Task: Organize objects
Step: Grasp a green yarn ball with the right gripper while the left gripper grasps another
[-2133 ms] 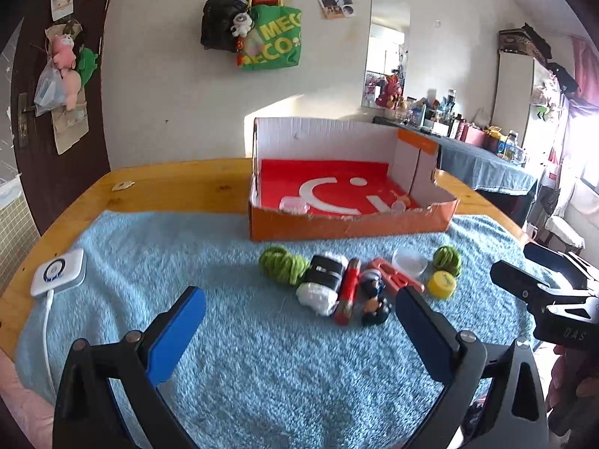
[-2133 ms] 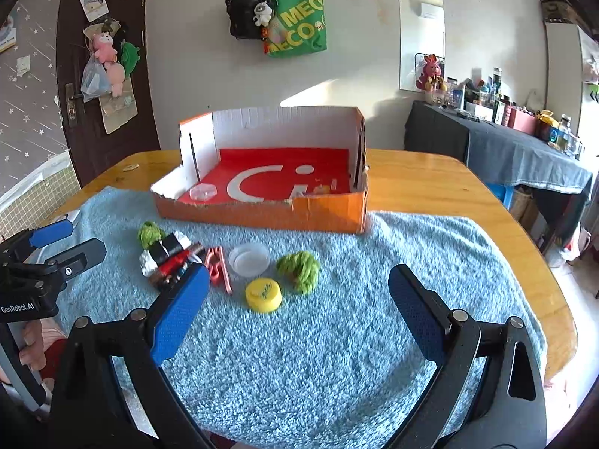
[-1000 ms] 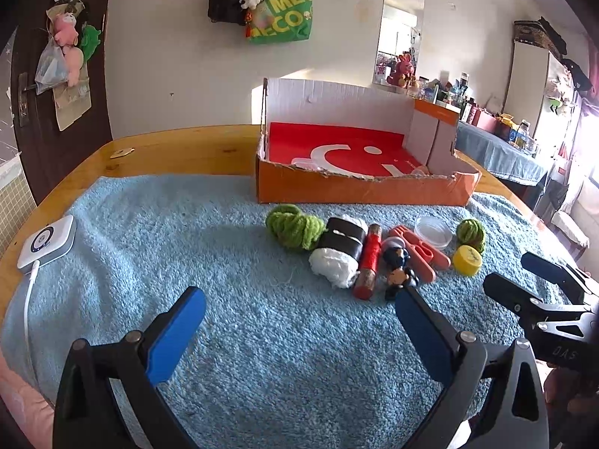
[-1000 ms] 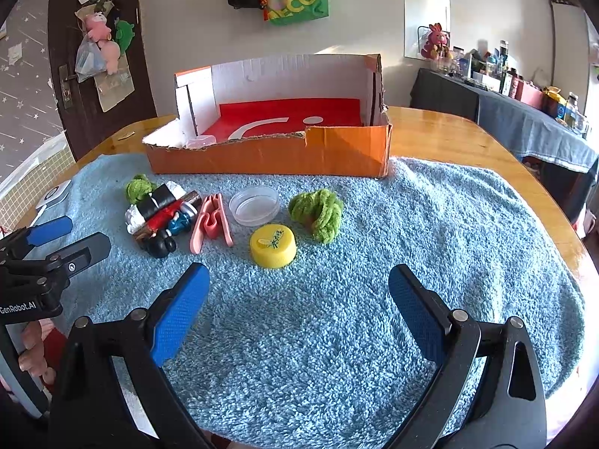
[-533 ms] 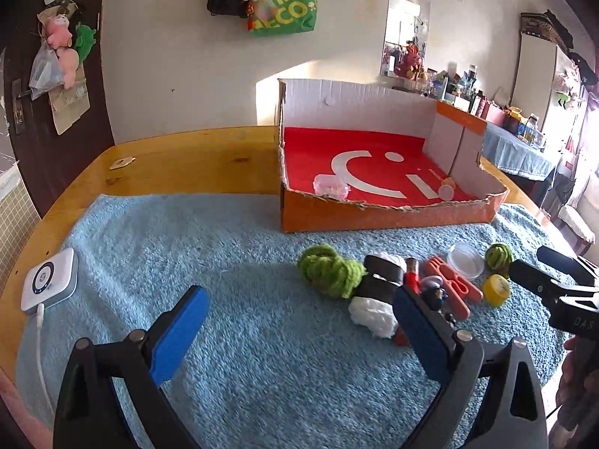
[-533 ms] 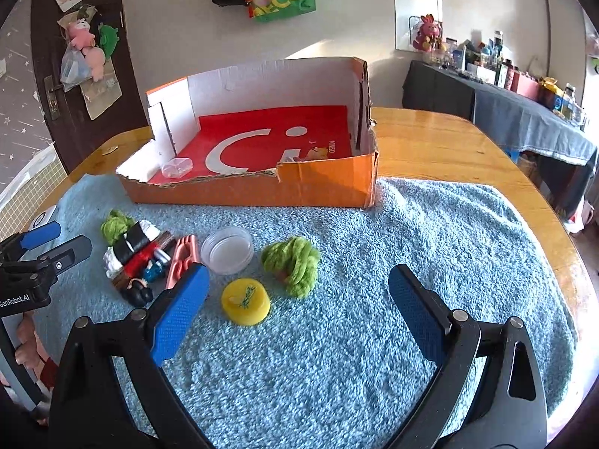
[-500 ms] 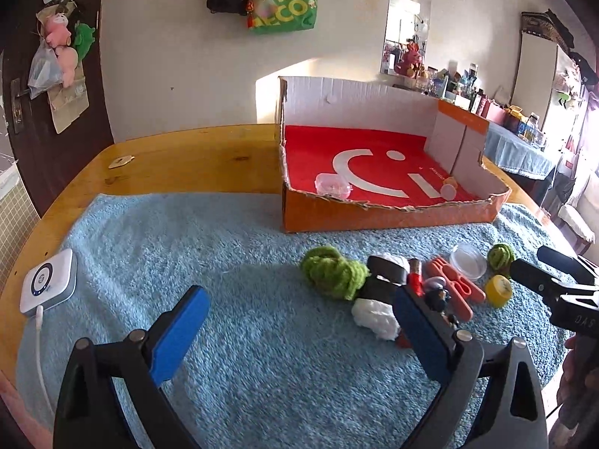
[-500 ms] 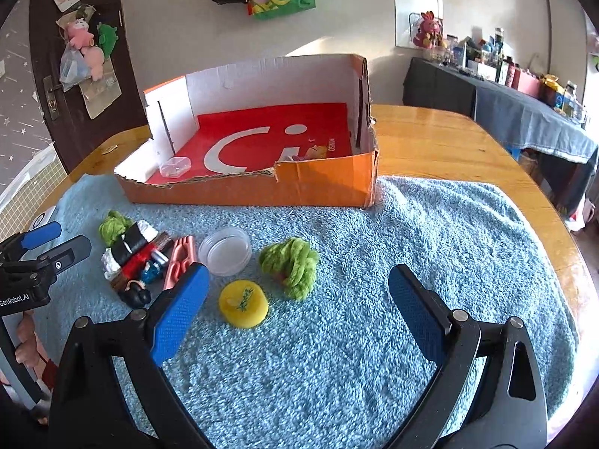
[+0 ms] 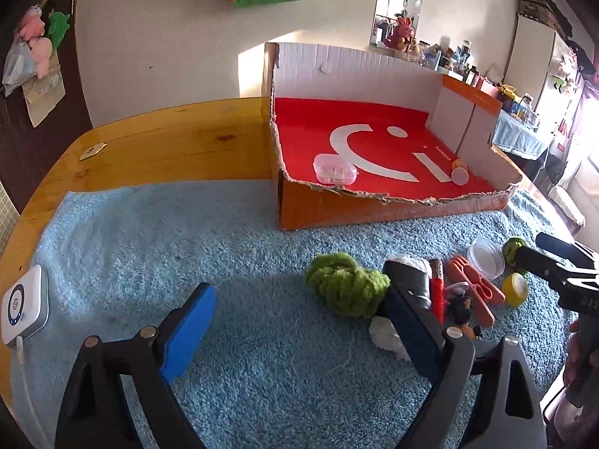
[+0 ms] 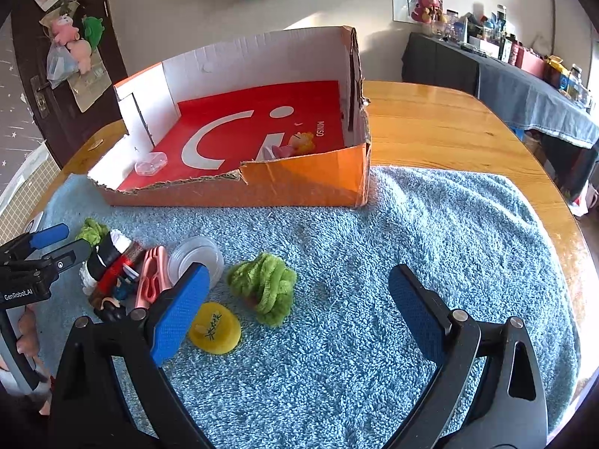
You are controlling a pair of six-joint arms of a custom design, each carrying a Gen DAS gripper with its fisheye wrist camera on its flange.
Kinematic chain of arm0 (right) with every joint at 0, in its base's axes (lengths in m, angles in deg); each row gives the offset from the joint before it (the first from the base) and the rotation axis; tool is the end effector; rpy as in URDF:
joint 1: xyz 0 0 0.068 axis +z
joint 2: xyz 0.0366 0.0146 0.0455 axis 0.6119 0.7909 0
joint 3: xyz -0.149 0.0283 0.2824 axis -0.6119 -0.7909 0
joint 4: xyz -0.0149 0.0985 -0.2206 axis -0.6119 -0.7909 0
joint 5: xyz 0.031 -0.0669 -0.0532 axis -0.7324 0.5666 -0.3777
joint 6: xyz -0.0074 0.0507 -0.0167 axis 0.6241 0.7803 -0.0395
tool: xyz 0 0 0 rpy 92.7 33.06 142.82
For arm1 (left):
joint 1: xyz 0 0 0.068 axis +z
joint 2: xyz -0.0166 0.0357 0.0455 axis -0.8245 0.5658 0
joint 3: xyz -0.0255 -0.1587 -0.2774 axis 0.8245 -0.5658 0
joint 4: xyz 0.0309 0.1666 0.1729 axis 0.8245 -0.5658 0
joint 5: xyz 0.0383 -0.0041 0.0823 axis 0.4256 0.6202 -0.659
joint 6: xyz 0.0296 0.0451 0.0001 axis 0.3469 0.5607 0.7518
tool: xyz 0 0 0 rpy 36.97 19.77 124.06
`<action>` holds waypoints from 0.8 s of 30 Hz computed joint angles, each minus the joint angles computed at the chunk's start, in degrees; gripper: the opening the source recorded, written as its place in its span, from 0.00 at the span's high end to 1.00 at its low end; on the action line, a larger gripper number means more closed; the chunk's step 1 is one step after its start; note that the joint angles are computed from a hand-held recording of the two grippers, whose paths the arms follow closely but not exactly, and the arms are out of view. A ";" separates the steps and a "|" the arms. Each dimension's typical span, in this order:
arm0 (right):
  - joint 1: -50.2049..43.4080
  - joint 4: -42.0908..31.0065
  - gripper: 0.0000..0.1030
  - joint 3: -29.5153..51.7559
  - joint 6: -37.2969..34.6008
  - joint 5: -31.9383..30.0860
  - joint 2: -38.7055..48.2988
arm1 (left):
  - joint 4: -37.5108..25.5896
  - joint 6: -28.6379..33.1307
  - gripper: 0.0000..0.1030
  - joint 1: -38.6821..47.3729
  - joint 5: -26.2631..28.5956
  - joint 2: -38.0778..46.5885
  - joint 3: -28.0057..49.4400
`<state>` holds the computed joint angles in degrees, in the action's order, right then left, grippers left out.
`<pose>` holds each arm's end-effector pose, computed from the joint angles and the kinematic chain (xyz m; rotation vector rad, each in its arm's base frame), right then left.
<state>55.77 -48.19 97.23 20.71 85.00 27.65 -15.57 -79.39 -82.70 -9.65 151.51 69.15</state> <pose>0.2738 0.0908 0.2026 -0.1931 2.3908 0.2829 0.2511 -0.1209 0.2137 0.0983 2.4076 -0.1233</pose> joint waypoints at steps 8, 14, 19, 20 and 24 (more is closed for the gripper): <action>-0.11 -1.07 0.20 0.97 -1.09 -2.61 1.78 | 0.39 1.63 0.19 1.43 3.57 0.62 0.87; -0.13 -0.66 0.38 0.92 -1.69 -3.35 1.94 | 0.86 2.56 0.19 1.51 2.89 1.25 1.20; 0.39 -0.29 0.47 0.95 -2.37 -3.08 2.13 | 1.75 4.40 0.19 1.53 2.82 2.10 1.55; 0.53 -0.34 0.50 0.99 -2.57 -3.10 2.17 | 1.76 4.60 0.19 1.67 3.13 2.21 1.66; 1.15 -0.14 0.63 0.96 -3.30 -3.18 2.32 | 2.19 5.40 0.45 2.95 7.29 2.65 1.94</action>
<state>56.91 -48.33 98.19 17.41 81.82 29.97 -13.38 -73.99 -79.75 -2.36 154.16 71.08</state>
